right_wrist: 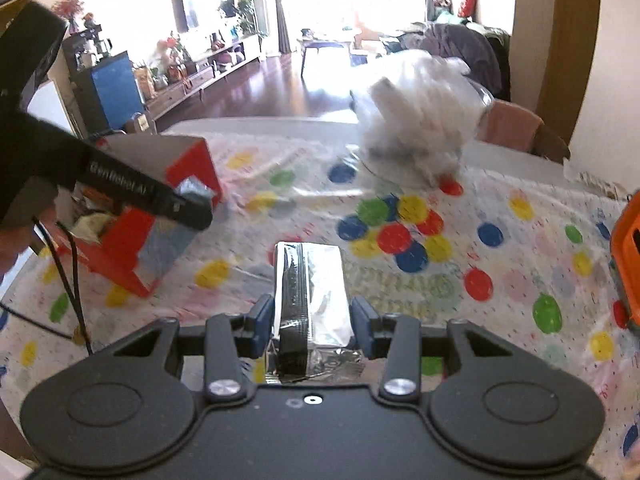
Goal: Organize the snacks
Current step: 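Lift and carry the blue packet and silver foil packet toward the box with both tools, then lower the blue packet and silver foil packet into the box with both tools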
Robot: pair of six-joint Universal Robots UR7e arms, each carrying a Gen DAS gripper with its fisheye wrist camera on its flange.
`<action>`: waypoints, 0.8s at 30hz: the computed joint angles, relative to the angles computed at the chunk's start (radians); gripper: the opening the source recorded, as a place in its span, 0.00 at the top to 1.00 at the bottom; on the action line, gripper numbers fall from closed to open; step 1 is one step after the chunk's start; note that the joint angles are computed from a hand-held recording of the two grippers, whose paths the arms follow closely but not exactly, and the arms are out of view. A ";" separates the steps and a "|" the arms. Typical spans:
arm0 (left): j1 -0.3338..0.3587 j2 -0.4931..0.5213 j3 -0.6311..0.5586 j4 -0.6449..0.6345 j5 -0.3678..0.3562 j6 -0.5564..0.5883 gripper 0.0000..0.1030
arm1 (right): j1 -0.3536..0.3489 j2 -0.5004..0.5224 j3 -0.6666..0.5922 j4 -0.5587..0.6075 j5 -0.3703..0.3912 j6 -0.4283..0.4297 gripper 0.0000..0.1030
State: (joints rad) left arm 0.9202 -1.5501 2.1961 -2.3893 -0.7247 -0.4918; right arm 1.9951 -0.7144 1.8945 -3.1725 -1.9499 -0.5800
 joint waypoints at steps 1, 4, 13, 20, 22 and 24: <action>-0.007 -0.023 0.008 0.018 0.007 -0.012 0.55 | 0.010 0.005 -0.005 0.000 0.004 0.004 0.60; -0.028 -0.095 0.031 0.070 0.033 -0.032 0.55 | 0.042 0.026 -0.023 -0.006 0.007 0.011 0.60; -0.039 -0.289 0.048 0.218 0.097 -0.065 0.55 | 0.129 0.126 -0.130 0.021 0.031 0.028 0.61; -0.010 -0.407 0.036 0.317 0.146 -0.065 0.54 | 0.185 0.235 -0.258 0.069 0.043 0.045 0.61; 0.009 -0.431 0.030 0.329 0.160 -0.051 0.54 | 0.198 0.273 -0.303 0.084 0.041 0.042 0.61; 0.033 -0.447 0.022 0.336 0.175 -0.032 0.54 | 0.211 0.312 -0.350 0.099 0.032 0.037 0.60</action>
